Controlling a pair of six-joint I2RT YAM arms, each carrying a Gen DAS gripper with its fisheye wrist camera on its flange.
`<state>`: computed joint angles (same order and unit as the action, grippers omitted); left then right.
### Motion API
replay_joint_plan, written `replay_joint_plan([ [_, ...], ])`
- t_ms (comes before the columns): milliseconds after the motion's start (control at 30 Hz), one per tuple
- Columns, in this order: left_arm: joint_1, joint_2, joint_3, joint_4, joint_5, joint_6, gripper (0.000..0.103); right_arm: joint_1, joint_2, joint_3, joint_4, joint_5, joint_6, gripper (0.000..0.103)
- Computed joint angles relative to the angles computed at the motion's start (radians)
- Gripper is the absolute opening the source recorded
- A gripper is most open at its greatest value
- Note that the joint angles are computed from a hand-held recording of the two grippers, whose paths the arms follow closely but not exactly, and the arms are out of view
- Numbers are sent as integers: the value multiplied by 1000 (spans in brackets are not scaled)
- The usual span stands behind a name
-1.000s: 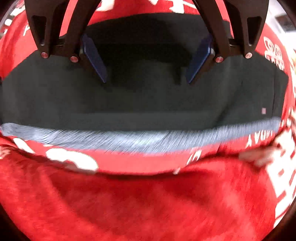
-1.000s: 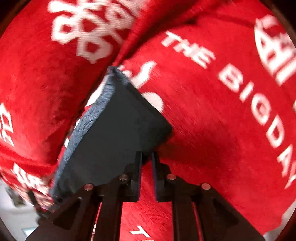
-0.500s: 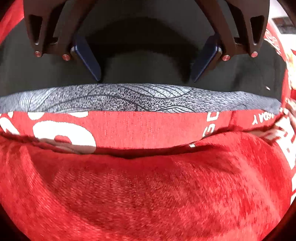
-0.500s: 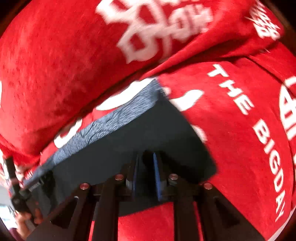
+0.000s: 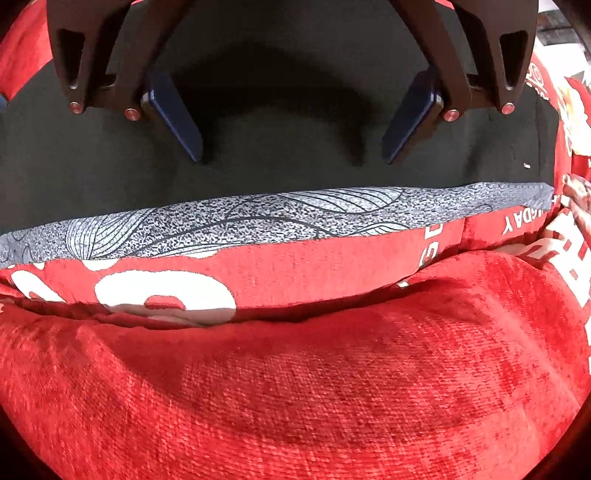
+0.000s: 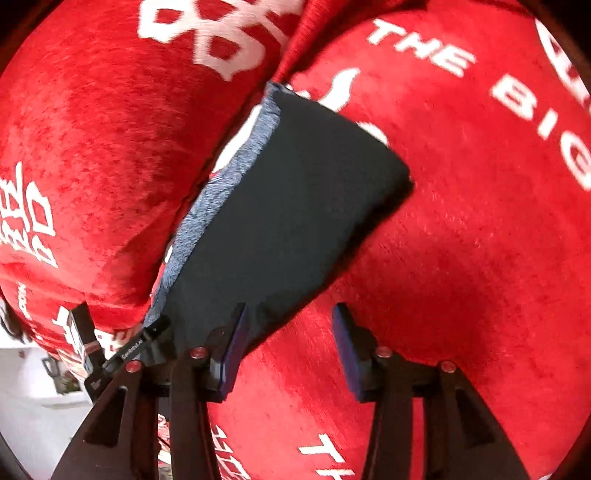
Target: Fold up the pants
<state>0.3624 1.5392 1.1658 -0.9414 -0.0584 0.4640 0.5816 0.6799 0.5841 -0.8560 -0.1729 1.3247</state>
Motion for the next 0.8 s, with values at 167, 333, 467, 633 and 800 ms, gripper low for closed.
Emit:
replay_joint_plan([
  [167, 18, 29, -18, 45, 1, 16, 99, -90, -57, -60, 76, -19, -4, 51],
  [333, 17, 30, -28, 57, -2, 20, 99, -188, -64, -85, 138, -57, -53, 55],
  [467, 19, 18, -9, 4, 26, 23, 99, -250, -18, -85, 192, -96, -69, 31],
  [633, -2, -77, -11, -85, 106, 49, 99, -307, -41, -32, 122, -140, -130, 14],
  [800, -95, -126, -71, -93, 118, -22, 99, -292, -35, 29, 86, -135, -173, 14],
])
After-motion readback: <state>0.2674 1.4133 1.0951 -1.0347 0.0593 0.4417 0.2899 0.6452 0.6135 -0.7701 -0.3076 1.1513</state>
